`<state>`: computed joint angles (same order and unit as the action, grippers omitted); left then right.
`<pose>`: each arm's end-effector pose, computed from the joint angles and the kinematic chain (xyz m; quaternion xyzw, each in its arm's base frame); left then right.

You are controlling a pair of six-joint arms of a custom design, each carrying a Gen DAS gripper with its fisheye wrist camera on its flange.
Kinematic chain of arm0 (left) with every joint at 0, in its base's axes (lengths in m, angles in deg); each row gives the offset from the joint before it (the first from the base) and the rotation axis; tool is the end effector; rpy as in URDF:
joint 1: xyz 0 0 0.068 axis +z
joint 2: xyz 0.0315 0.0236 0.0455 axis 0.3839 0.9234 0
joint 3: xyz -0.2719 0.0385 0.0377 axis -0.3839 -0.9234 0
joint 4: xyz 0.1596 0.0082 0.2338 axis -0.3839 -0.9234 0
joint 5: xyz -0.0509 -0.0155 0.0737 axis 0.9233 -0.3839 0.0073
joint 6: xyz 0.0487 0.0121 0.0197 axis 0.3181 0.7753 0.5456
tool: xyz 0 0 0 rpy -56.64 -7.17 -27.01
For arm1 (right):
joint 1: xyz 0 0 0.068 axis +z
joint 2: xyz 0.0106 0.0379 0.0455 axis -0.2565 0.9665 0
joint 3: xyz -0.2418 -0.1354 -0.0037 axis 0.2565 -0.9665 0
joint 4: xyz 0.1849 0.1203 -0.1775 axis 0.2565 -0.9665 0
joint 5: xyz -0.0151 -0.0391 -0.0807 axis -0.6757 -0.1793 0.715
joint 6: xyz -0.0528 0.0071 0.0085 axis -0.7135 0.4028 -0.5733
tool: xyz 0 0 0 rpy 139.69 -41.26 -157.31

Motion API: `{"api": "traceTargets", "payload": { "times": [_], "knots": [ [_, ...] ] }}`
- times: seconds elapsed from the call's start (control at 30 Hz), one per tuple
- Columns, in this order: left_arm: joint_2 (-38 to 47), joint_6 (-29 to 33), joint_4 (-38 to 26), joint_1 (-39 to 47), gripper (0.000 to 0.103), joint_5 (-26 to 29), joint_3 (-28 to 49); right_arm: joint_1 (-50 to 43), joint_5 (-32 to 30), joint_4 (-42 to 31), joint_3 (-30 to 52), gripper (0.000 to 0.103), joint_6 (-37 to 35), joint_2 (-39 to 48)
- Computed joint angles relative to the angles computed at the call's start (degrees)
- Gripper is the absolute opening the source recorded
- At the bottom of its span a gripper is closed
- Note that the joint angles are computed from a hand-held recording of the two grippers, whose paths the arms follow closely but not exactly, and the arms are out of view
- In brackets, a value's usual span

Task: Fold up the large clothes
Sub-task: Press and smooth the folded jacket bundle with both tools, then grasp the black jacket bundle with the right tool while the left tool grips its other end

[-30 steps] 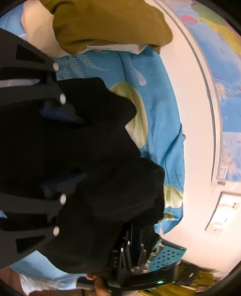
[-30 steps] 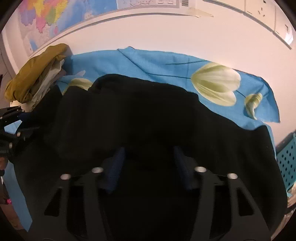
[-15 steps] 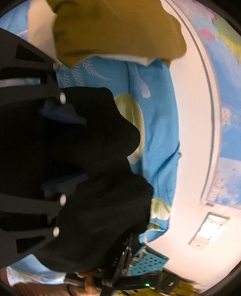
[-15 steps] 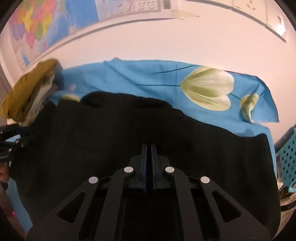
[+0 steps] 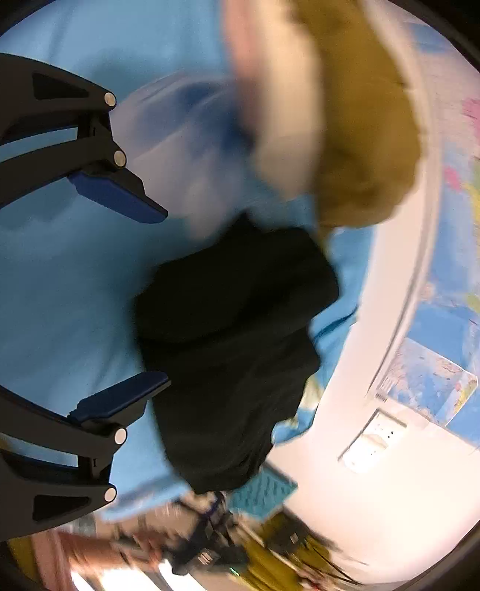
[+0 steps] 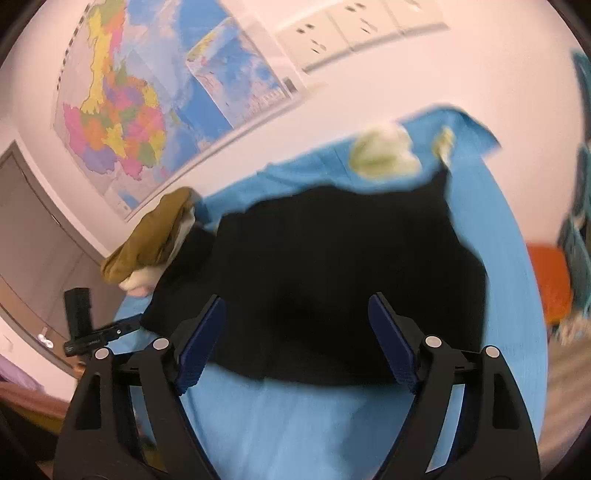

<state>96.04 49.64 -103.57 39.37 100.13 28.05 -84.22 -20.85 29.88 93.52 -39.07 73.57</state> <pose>0.3629 0.0841 0.2290 0.2266 0.8993 -0.2854 0.2416 0.0998 -0.1814 0.1807 0.1602 0.8688 0.2218 0.4127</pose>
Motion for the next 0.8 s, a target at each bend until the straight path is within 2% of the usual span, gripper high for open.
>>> {"api": "traceTargets", "payload": {
  "times": [0.07,0.13,0.2,0.37,0.5,0.7,0.8],
  "knots": [
    [1.4,1.7,-3.7,0.6,0.079,0.2,-0.2,-5.1,-0.8,-7.0,0.2,0.086,-8.9,4.7],
    [1.3,3.0,-4.9,0.5,0.079,0.1,-2.3,-8.1,-0.6,-9.1,-0.4,0.087,-12.5,8.4],
    [1.7,3.2,-5.7,-0.3,0.079,1.0,-3.0,-9.1,0.0,-7.9,-1.2,0.087,-12.1,10.8],
    [1.4,-1.8,-2.6,-3.9,0.08,2.9,-4.4,-7.1,-2.2,-3.5,-2.7,0.087,-7.1,13.7],
    [0.9,-4.7,-0.6,-6.3,0.08,3.9,-5.4,-4.0,-3.7,3.7,-4.2,0.087,1.5,12.3],
    [2.2,-7.1,-0.6,-7.7,0.089,4.8,-4.1,0.7,-3.5,14.1,-5.7,0.088,14.4,10.1],
    [3.8,-8.6,-1.3,-8.3,0.089,5.6,-2.2,2.9,-3.5,19.2,-6.6,0.093,20.6,9.0]
  ]
}}
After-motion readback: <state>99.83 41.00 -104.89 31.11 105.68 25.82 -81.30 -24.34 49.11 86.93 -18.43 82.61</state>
